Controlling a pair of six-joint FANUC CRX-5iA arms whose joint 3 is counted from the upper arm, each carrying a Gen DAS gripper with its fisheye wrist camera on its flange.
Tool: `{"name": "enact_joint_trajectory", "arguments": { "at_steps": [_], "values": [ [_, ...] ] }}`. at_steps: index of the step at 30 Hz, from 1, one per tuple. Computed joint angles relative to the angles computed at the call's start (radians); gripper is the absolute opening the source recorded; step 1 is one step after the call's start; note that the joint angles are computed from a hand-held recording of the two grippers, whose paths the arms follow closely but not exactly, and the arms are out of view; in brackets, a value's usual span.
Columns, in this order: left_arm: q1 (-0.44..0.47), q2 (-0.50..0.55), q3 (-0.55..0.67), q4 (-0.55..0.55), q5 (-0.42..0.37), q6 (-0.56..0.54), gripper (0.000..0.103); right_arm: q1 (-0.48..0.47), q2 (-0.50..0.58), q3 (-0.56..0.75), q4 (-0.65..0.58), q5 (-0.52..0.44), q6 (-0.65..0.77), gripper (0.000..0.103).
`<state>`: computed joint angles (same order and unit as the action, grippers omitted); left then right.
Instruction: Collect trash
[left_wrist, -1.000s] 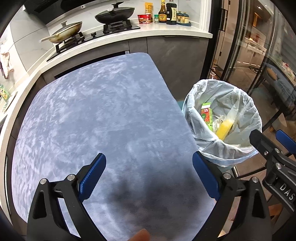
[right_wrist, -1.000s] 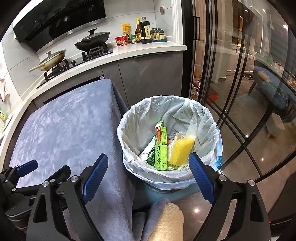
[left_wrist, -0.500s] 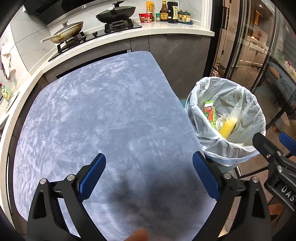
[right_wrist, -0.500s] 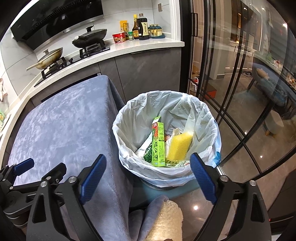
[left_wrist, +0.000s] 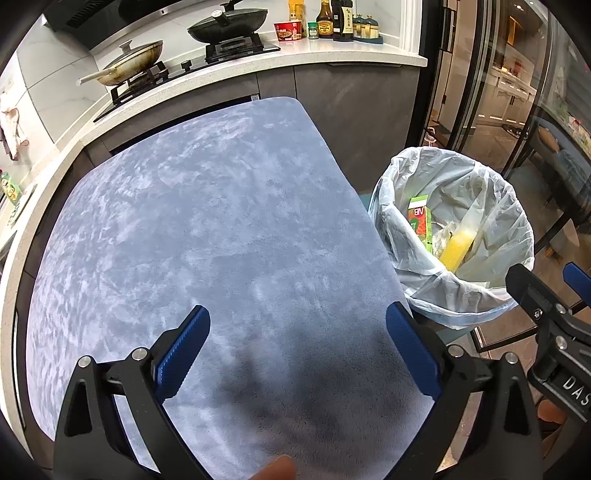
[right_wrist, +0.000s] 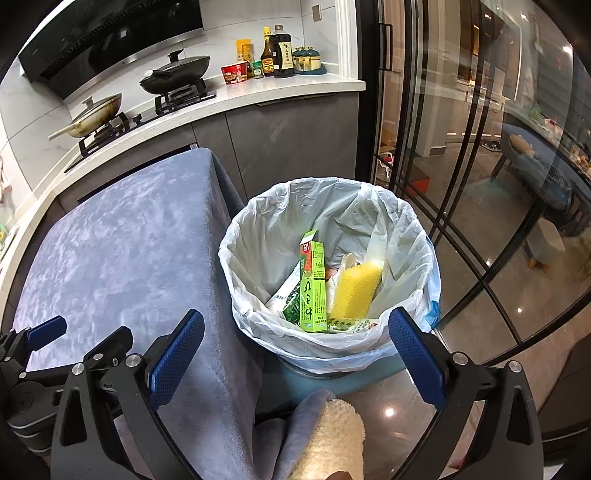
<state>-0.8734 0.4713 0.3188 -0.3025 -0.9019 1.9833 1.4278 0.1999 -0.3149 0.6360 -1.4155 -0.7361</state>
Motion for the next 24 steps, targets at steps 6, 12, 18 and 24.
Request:
{"name": "enact_joint_trajectory", "arguments": {
  "at_steps": [6, 12, 18, 24],
  "values": [
    [-0.002, 0.001, 0.000, -0.008, -0.003, 0.008, 0.092, -0.004, 0.004, 0.003, -0.011, 0.000, 0.004, 0.096],
    [-0.001, 0.000, -0.002, -0.013, -0.008, 0.020, 0.093, -0.003, 0.007, 0.006, -0.014, -0.003, 0.005, 0.096],
    [-0.001, -0.003, -0.005, -0.016, -0.005, 0.019, 0.093, -0.003, 0.007, 0.008, -0.015, -0.004, 0.007, 0.096],
    [-0.001, -0.004, -0.005, -0.018, -0.007, 0.021, 0.093, -0.001, 0.012, 0.011, -0.018, -0.009, 0.007, 0.096]
  ]
}}
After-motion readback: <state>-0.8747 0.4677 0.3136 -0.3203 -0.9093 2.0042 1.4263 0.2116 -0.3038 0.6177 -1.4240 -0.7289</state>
